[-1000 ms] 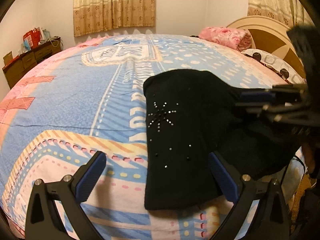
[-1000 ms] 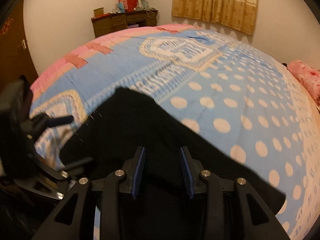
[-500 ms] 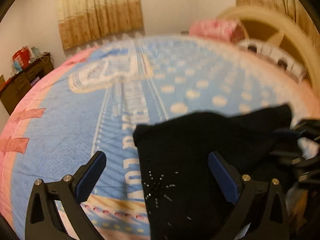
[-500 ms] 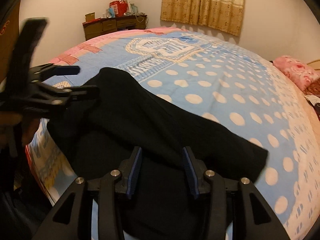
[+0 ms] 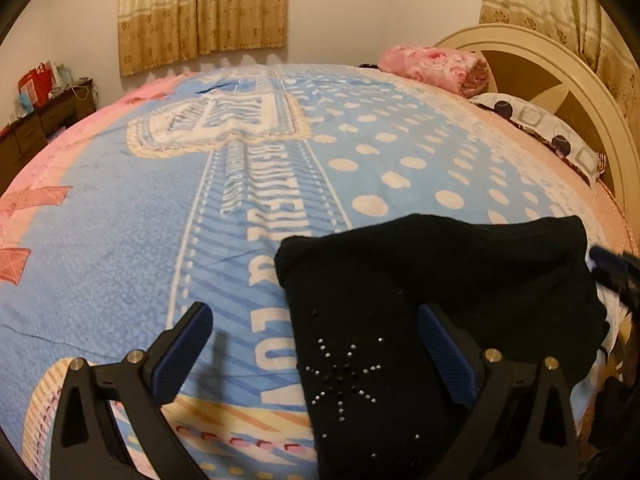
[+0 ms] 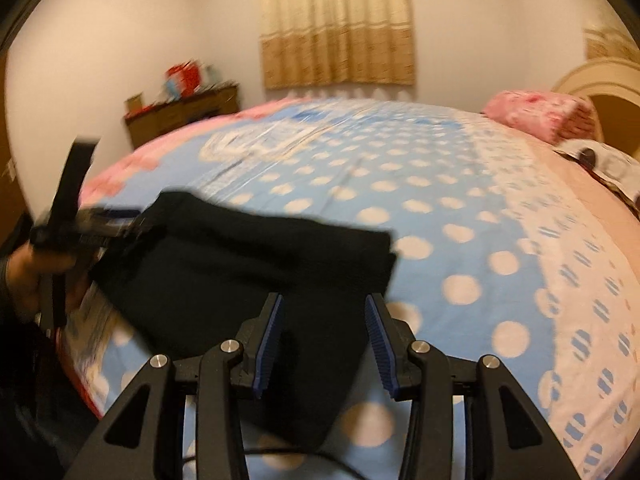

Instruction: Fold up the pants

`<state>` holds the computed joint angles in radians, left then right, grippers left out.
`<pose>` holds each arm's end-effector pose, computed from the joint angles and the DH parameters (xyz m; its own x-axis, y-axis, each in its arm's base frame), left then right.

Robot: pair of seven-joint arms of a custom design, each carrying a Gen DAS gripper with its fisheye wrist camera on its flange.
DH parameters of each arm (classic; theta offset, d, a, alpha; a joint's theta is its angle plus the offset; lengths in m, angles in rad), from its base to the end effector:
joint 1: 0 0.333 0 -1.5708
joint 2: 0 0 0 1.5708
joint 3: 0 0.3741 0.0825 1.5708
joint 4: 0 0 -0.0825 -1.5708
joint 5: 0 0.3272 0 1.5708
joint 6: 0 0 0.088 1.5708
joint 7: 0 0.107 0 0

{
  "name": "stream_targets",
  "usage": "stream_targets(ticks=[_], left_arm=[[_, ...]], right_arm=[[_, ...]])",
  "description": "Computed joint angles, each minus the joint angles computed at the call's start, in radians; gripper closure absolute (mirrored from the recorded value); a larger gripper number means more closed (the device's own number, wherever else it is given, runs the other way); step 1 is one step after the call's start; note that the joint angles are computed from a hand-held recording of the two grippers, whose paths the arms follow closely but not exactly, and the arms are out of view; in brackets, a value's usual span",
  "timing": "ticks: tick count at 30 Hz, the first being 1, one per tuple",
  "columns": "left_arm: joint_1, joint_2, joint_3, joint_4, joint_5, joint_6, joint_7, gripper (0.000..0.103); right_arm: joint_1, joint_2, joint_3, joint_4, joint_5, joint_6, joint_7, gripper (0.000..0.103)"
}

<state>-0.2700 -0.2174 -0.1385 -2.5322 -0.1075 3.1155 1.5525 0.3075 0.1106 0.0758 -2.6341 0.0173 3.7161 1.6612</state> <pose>0.4006 -0.1687 0.5428 -0.3135 -0.9476 0.0622 -0.6773 0.1772 -0.7141 0.4314 0.1703 0.4382 0.3093 -0.9468 -0.0895 -0.5612 -0.1057 -0.8209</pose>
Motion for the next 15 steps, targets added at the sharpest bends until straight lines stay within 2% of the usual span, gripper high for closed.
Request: stream_targets(ticks=[3, 6, 8, 9, 10, 12, 13, 15], left_arm=[[-0.03, 0.008, 0.028, 0.005, -0.022, 0.005, 0.024, 0.0], [-0.084, 0.012, 0.076, 0.007, -0.08, 0.007, 0.076, 0.0], [-0.104, 0.015, 0.093, 0.006, -0.109, 0.019, 0.107, 0.0], [-0.129, 0.017, 0.114, 0.007, -0.135, 0.022, 0.131, 0.0], [-0.14, 0.018, 0.121, 0.006, -0.153, 0.024, 0.144, 0.0], [-0.123, 0.017, 0.103, 0.008, -0.163, 0.019, 0.144, 0.0], [-0.093, 0.015, 0.075, 0.006, -0.146, 0.019, 0.128, 0.0], [-0.014, 0.006, 0.006, 0.006, -0.089, 0.008, 0.076, 0.0]], right_arm=[[-0.024, 0.028, -0.002, 0.048, -0.023, -0.01, 0.052, 0.059], [-0.003, 0.07, -0.019, 0.122, 0.036, -0.095, 0.035, 0.059], [-0.028, 0.104, -0.01, 0.152, 0.015, -0.102, 0.07, 0.051], [-0.005, 0.114, -0.028, 0.159, 0.059, -0.093, 0.058, 0.04], [0.002, 0.116, -0.036, 0.164, 0.079, -0.099, 0.051, 0.034], [-0.069, 0.113, 0.008, 0.159, -0.004, -0.1, 0.131, 0.033], [-0.095, 0.101, 0.023, 0.142, -0.04, -0.09, 0.169, 0.033], [-0.069, 0.081, 0.002, 0.117, -0.023, -0.078, 0.153, 0.033]])
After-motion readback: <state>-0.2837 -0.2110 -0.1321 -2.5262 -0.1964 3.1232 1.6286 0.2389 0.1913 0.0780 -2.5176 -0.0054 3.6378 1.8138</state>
